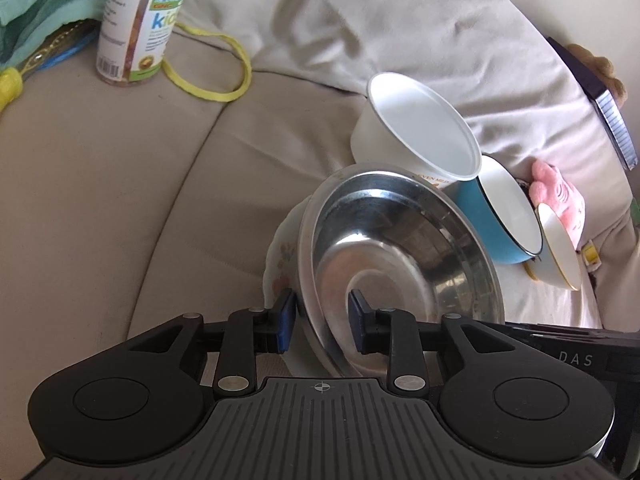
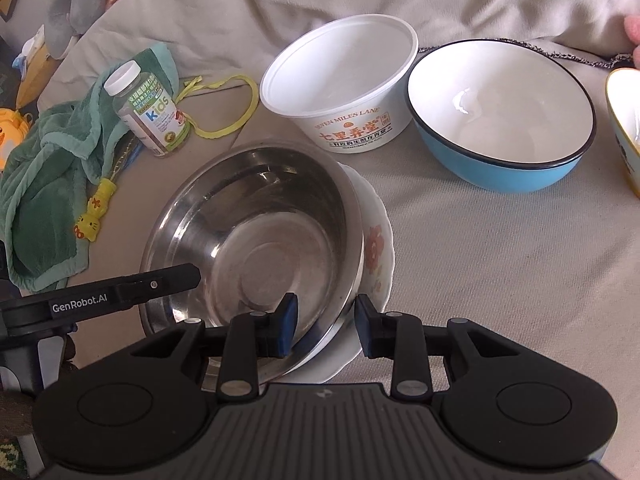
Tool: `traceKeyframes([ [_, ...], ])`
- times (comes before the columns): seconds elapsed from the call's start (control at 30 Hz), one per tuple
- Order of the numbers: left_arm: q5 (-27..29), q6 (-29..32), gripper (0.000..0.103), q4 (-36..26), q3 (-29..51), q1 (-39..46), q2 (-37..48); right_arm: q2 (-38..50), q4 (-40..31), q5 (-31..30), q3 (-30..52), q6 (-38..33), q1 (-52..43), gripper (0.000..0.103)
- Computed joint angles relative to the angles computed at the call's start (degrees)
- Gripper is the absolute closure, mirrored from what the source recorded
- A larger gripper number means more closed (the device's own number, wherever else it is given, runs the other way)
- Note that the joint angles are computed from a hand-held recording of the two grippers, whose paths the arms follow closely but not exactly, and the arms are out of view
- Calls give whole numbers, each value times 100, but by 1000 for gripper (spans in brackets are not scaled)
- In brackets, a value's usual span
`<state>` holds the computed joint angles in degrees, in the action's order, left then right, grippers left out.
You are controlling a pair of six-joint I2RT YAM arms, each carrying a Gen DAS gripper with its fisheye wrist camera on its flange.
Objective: Organize plates and bowls
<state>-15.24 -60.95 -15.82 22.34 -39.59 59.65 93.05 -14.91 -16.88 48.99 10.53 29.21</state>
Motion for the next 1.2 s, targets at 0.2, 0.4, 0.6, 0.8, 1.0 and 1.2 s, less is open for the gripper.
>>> traceKeyframes([
  [0.2,-1799,-792,69,-1211,689,-1321,-4,-1559,1317,573,-1486,-435,96,68],
  [0.4,-2598,-334,69,-54,1447,-2019,918,-2727,1585,222,-2393,-784,-1088,56],
  [0.6,-1110,534,69,713,3414,-1682,3209,-2204,2635,890,-2975,-1577,-2715,40],
  [0.8,-324,409,69,209,5851,-1291,5379,-1172,4239,1100,-3434,-2667,-4193,28],
  [1.0,-147,-154,69,2,7138,-1260,6756,-855,3951,-299,-2874,-3011,-5366,25],
  [1.2,-291,-99,66,-294,8154,-1173,7572,573,2568,-1399,-498,-1639,-5424,32],
])
